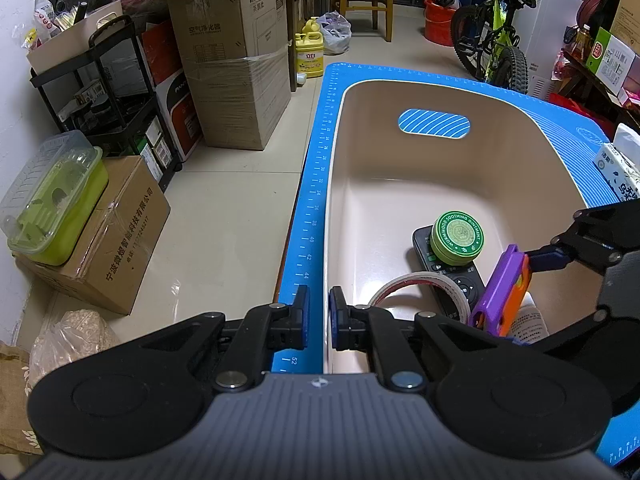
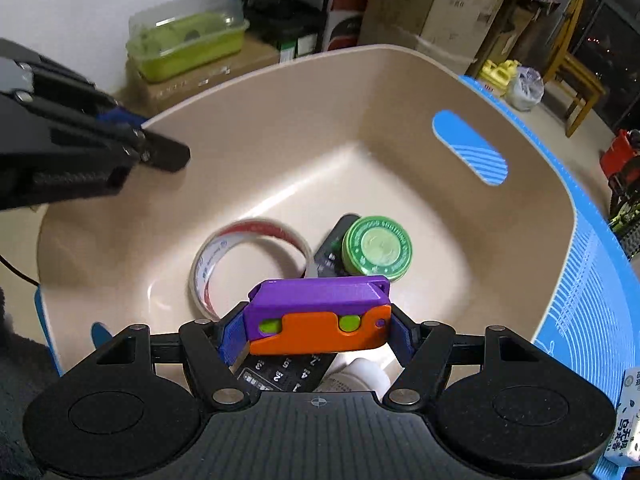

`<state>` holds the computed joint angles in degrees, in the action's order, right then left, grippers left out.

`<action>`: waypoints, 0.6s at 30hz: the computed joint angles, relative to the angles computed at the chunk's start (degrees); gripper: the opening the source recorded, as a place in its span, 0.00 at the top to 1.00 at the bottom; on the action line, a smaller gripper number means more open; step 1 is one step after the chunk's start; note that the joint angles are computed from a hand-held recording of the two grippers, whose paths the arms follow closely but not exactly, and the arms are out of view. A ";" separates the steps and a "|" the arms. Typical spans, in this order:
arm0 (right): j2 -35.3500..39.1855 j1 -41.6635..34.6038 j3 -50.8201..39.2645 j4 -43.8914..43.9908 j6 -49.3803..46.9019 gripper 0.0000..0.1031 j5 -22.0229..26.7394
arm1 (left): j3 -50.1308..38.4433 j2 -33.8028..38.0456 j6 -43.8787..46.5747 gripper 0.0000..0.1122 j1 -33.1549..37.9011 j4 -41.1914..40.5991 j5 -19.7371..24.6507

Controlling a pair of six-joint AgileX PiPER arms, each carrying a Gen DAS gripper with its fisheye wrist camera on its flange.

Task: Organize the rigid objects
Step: 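Carry the purple-and-orange toy with the right tool over the bin, then lower the toy beside the pill bottle and open the right tool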

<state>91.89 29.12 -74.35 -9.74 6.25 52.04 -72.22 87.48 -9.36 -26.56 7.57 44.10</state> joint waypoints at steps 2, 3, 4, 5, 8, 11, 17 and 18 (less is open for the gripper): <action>0.83 -0.13 -0.47 0.19 -0.12 0.30 0.56 | 0.03 -0.01 -0.10 0.89 -0.07 0.00 -0.03; 1.28 -0.24 -0.82 0.34 -0.19 0.30 1.02 | 0.02 -0.02 -0.09 0.89 -0.07 -0.01 -0.01; 1.46 -0.38 -0.93 0.68 -0.33 0.30 1.07 | -0.01 -0.02 -0.20 0.89 -0.16 0.05 0.04; 1.47 -0.64 -1.15 1.35 -0.72 0.30 1.31 | 0.02 -0.01 -0.10 0.89 -0.08 0.07 0.00; 1.80 -0.70 -1.67 1.83 -0.83 0.30 1.85 | 0.01 -0.02 -0.05 0.89 -0.04 0.00 0.01; 2.35 -1.00 -2.16 2.17 -1.38 0.29 1.98 | 0.02 -0.03 -0.15 0.89 -0.10 0.07 0.02; 1.91 -1.04 -1.04 1.96 -0.83 0.26 0.99 | 0.00 -0.03 0.05 0.89 0.02 -0.05 0.01; 1.69 -0.94 -0.71 1.51 -0.44 0.26 0.64 | 0.00 -0.03 0.05 0.89 0.02 -0.05 0.01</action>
<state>93.58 28.18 -75.05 -8.23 5.81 52.68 -72.22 87.45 -9.31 -26.54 7.52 44.11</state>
